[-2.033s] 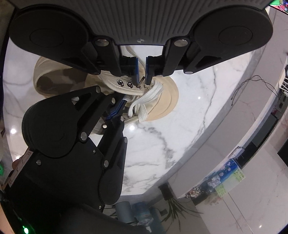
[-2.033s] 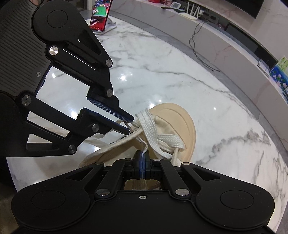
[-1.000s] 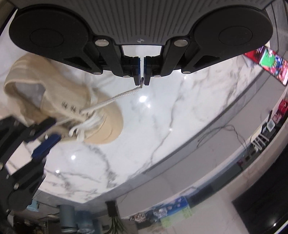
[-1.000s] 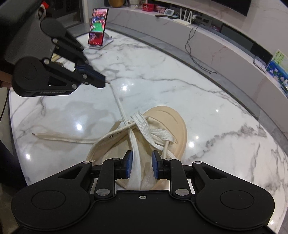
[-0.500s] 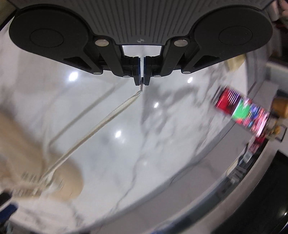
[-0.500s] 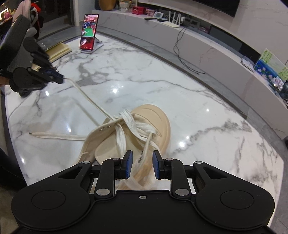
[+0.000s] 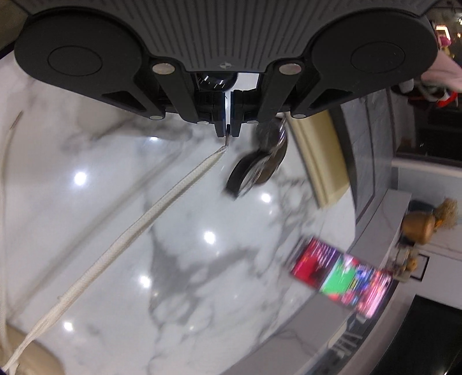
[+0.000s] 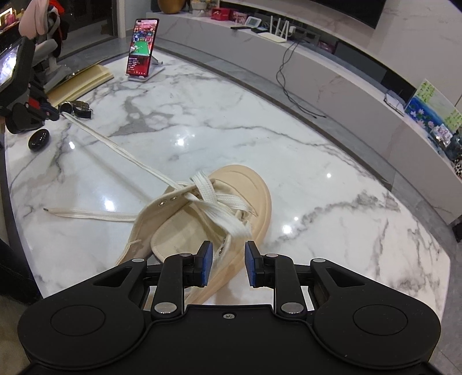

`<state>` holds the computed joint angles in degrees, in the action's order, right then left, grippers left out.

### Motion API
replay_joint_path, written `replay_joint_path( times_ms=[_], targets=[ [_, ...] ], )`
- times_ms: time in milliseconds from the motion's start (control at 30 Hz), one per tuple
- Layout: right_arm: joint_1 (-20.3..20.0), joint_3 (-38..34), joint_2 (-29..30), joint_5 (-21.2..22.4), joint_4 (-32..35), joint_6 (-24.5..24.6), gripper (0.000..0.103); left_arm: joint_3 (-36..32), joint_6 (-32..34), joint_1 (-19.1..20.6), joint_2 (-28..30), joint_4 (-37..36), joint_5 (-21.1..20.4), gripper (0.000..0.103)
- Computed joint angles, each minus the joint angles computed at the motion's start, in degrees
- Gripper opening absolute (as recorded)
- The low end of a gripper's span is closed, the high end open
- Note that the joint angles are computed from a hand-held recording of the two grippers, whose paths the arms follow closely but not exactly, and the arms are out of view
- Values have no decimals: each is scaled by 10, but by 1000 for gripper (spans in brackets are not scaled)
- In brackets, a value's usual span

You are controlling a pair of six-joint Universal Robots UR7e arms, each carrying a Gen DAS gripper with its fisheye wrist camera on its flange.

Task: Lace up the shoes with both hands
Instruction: 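Pull the lace through the eyelet with the left gripper, away from the shoe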

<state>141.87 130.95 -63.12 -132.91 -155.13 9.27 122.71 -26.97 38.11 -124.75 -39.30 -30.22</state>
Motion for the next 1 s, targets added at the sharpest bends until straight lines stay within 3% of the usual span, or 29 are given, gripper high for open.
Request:
replay_joint_path(
  times_ms=[367, 467, 533, 633, 767, 867, 1000],
  targets=[
    [8, -9, 8, 0, 2, 2, 22, -41, -74, 6, 3, 83, 14, 2],
    [10, -10, 9, 5, -4, -2, 22, -42, -97, 5, 6, 100, 26, 10],
    [12, -11, 10, 10, -10, -6, 22, -42, -128, 2, 16, 138, 38, 25],
    [14, -13, 13, 21, -23, -15, 22, -39, -102, -14, -1, 105, 33, 25],
    [17, -23, 32, 59, -58, -45, 23, -21, -4, -54, -42, -7, -5, 26],
    [20, -39, 61, 89, -71, -66, 23, -4, 19, -77, -45, -18, -27, 34],
    [25, -75, 121, 132, -64, -99, 23, 10, 41, -75, -48, -36, -36, 35]
  ],
)
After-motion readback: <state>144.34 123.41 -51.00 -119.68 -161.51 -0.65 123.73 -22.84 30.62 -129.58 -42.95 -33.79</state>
